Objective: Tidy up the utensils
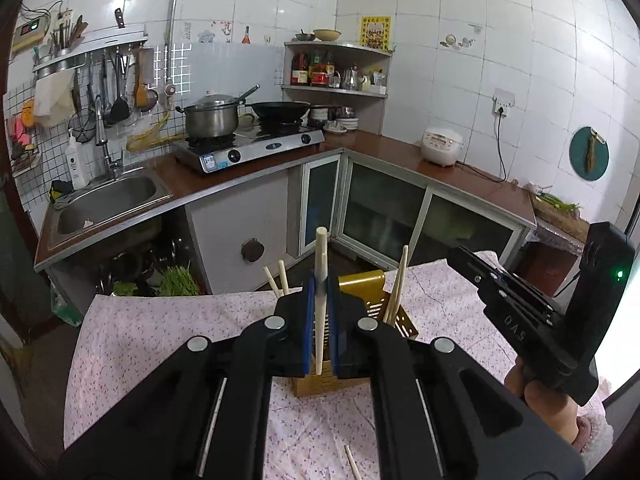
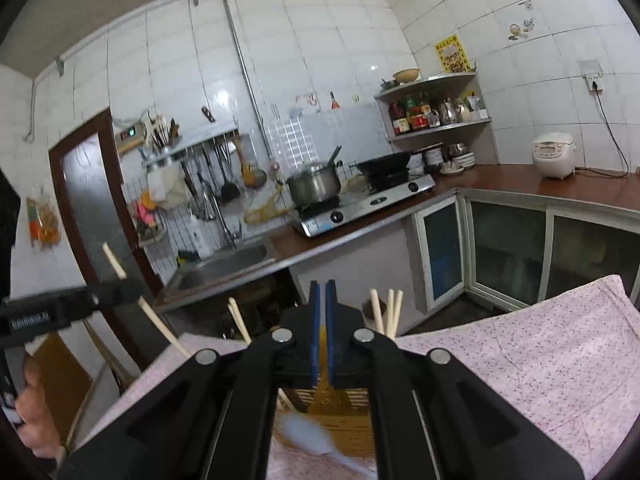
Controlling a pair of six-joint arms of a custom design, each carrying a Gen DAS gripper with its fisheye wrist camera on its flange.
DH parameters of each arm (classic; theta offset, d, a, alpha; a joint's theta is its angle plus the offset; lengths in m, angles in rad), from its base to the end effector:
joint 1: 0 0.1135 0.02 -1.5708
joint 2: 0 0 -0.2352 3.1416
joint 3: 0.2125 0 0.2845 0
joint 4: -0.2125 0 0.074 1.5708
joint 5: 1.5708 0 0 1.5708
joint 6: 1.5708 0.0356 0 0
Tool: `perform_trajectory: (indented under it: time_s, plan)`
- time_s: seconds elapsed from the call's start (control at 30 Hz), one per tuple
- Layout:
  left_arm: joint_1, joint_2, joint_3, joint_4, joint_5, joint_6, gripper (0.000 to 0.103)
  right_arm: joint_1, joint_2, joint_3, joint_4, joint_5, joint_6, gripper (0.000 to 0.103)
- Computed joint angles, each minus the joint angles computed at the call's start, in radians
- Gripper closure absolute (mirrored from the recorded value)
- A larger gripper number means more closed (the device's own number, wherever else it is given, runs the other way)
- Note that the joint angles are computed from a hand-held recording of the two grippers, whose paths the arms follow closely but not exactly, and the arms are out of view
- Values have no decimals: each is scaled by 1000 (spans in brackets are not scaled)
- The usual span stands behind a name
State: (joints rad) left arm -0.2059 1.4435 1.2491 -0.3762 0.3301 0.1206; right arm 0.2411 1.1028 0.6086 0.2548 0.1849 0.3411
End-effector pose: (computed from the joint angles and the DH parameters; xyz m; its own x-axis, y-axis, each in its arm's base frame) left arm 0.3551 -0.0860 0.2938 -0.4695 0.2143 -0.8565 0.5207 0.8506 -0.0726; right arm 0.2862 0.0636 0.2185 -0.2375 0.2802 -0.9301 0.0193 0.9587 0.2839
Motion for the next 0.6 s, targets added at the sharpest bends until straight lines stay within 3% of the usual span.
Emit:
perform_trajectory:
  time_s: [0.2,0.4,0.6]
  plan:
    - [22,33,-30,17,22,-1,98,-19,20,-38,-63,-42,-39,100]
    - [85,-34,-165,60,55,14,98,30,53,-93,-150,-36,-82,97]
    - [157,-60,-253,79,91,48,98,75,173,-89,-200,-25,-9,97]
